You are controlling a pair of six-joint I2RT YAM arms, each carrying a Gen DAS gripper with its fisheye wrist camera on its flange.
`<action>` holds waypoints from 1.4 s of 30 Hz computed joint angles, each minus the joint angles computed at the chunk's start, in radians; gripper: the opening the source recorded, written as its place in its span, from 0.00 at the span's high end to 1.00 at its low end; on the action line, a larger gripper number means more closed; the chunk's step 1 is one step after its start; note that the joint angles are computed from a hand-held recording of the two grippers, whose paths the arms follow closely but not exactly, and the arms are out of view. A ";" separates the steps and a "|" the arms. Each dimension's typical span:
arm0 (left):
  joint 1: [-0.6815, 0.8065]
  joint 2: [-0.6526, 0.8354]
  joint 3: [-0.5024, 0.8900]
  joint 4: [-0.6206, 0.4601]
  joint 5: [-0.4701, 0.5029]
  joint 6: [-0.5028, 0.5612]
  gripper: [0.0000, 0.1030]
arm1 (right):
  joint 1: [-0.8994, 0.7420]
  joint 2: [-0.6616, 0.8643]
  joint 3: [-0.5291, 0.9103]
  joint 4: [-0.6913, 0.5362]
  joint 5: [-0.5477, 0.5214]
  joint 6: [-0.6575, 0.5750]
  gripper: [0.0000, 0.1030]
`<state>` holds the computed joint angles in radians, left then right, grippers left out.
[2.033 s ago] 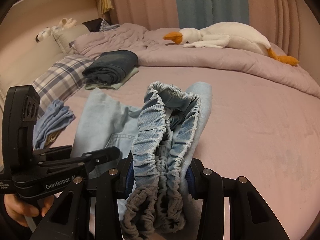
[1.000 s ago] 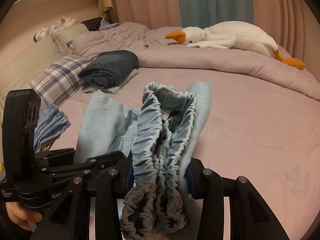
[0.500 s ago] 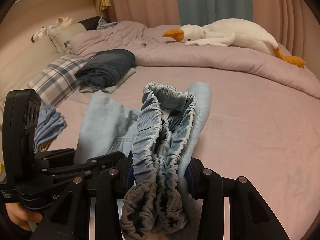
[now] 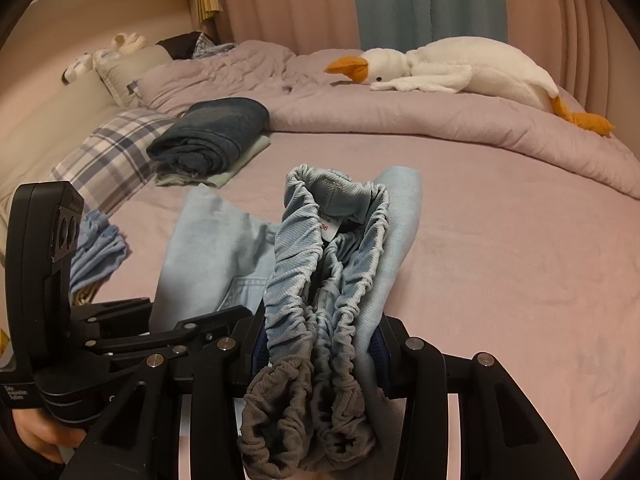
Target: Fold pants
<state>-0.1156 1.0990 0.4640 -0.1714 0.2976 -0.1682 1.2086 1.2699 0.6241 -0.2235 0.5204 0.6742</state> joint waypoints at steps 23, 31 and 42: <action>0.062 0.041 0.040 0.006 0.038 0.050 0.78 | -0.012 0.046 0.033 0.031 0.001 -0.043 0.57; 0.054 0.077 0.061 0.024 0.032 0.043 0.78 | -0.024 0.061 0.044 0.041 -0.006 -0.059 0.57; 0.050 0.115 0.100 0.037 0.026 0.049 0.78 | -0.036 0.066 0.047 0.063 -0.007 -0.079 0.57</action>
